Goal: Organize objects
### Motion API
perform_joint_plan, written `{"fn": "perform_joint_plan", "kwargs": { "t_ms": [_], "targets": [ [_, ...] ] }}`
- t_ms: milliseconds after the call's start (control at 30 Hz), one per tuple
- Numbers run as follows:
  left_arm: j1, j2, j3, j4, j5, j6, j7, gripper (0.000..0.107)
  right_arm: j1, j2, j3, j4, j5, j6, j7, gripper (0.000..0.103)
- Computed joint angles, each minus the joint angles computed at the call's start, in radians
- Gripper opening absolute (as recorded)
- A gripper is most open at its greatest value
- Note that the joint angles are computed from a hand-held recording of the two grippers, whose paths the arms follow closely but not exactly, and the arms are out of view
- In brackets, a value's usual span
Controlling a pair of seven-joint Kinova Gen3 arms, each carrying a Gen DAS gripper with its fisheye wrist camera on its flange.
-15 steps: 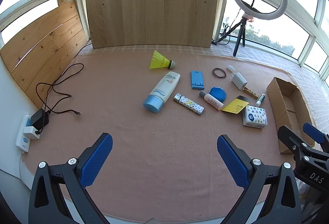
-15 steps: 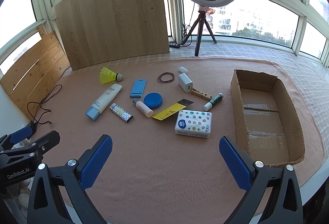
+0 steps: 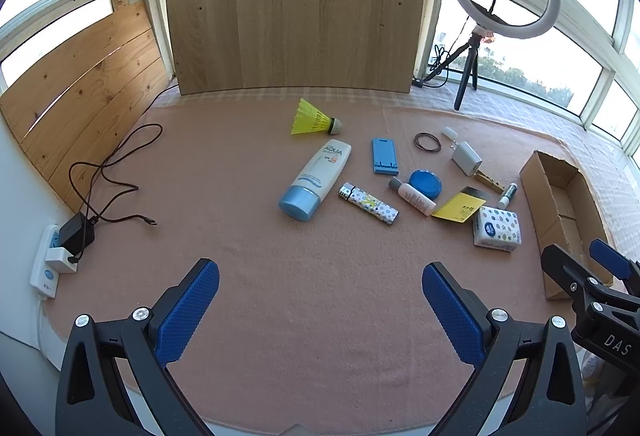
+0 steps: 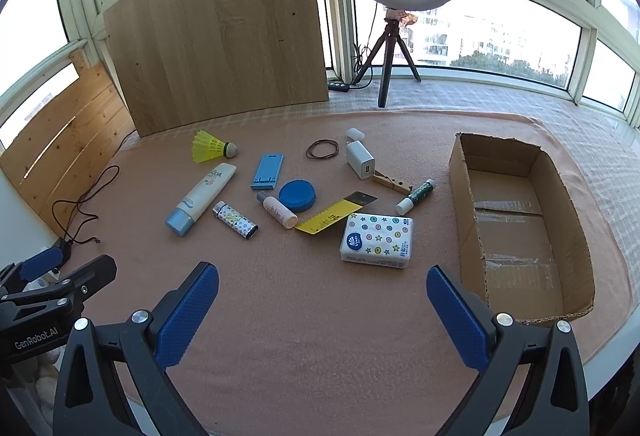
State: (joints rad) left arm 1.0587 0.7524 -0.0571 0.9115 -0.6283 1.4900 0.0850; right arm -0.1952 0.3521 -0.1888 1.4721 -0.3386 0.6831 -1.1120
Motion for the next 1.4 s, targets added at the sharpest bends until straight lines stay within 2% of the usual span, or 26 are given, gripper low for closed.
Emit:
{"fn": "perform_joint_plan", "kwargs": {
  "t_ms": [933, 1400],
  "targets": [
    [0.006, 0.002, -0.001, -0.007, -0.006, 0.009, -0.007, 0.103, 0.005, 0.017, 0.003, -0.026, -0.009, 0.041, -0.001, 0.103],
    [-0.011, -0.001, 0.003, 0.014, 0.007, -0.015, -0.007, 0.103, 0.002, 0.039, 0.009, -0.048, 0.003, 0.064, -0.014, 0.103]
  ]
}}
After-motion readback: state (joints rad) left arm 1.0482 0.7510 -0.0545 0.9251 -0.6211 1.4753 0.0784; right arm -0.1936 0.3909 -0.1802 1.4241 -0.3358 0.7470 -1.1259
